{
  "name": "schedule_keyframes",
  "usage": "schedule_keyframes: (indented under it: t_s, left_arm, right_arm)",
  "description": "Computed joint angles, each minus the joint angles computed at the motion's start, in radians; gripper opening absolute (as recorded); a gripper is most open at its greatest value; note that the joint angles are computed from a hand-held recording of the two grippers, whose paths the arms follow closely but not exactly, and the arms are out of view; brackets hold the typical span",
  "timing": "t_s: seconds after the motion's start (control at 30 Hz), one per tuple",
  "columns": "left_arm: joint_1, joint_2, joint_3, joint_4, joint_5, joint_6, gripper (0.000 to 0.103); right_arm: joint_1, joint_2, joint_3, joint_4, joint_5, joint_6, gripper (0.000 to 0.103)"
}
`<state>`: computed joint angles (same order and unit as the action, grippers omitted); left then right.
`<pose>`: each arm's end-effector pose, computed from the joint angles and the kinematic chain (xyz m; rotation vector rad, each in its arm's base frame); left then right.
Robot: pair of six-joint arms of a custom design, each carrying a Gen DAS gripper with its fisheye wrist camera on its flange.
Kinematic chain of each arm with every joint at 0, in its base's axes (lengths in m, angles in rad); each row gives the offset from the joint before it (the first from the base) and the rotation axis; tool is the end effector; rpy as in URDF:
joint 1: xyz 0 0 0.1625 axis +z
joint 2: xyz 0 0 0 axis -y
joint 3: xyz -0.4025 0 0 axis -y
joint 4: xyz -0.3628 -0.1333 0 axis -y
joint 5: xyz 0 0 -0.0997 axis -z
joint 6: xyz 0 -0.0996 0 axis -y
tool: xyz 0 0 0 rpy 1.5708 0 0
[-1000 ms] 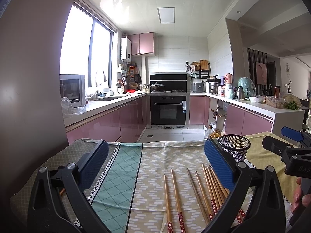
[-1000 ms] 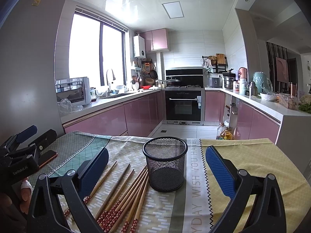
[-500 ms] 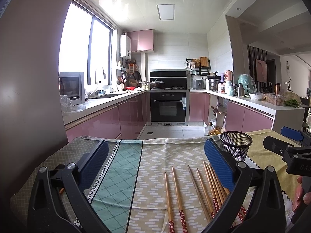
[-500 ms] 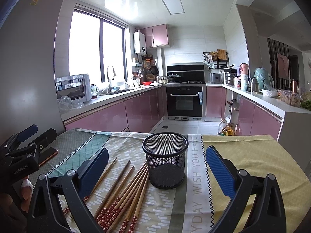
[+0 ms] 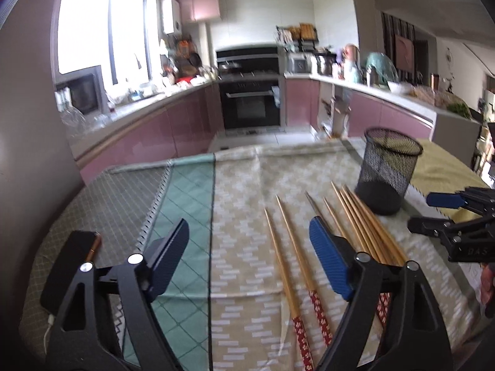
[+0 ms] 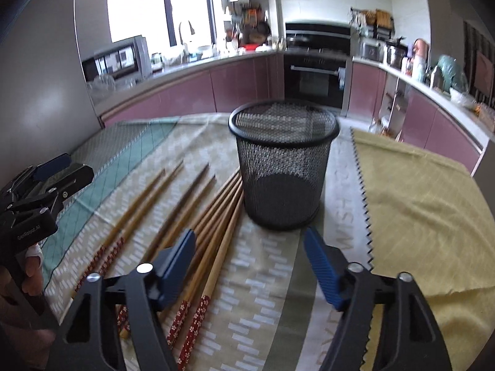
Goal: Organize utensils
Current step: 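Grasp a red-tipped wooden chopstick with the left tool while the right tool grasps another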
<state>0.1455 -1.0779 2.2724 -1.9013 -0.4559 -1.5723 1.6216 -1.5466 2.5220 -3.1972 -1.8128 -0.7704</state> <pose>-0.3191 -0.2719 0.0754 0.4178 1.9957 -1.1535 0.1271 -0.3451 0.2480 0.9411 -2.4293 0.7108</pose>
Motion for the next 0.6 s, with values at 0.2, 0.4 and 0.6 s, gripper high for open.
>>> schedule_keyframes:
  t_s: [0.2, 0.4, 0.6]
  left_arm:
    - [0.067, 0.030, 0.042, -0.275, -0.067, 0.245, 0.066]
    - [0.115, 0.056, 0.038, -0.394, -0.131, 0.364, 0.051]
    - [0.153, 0.068, 0.023, -0.438, -0.185, 0.428, 0.042]
  right_arm:
    - [0.015, 0.029, -0.019, 0.076, -0.042, 0.016, 0.051]
    - [0.024, 0.037, -0.037, 0.121, -0.069, 0.036, 0.040]
    - [0.042, 0.067, -0.050, 0.125, -0.101, 0.041, 0.038]
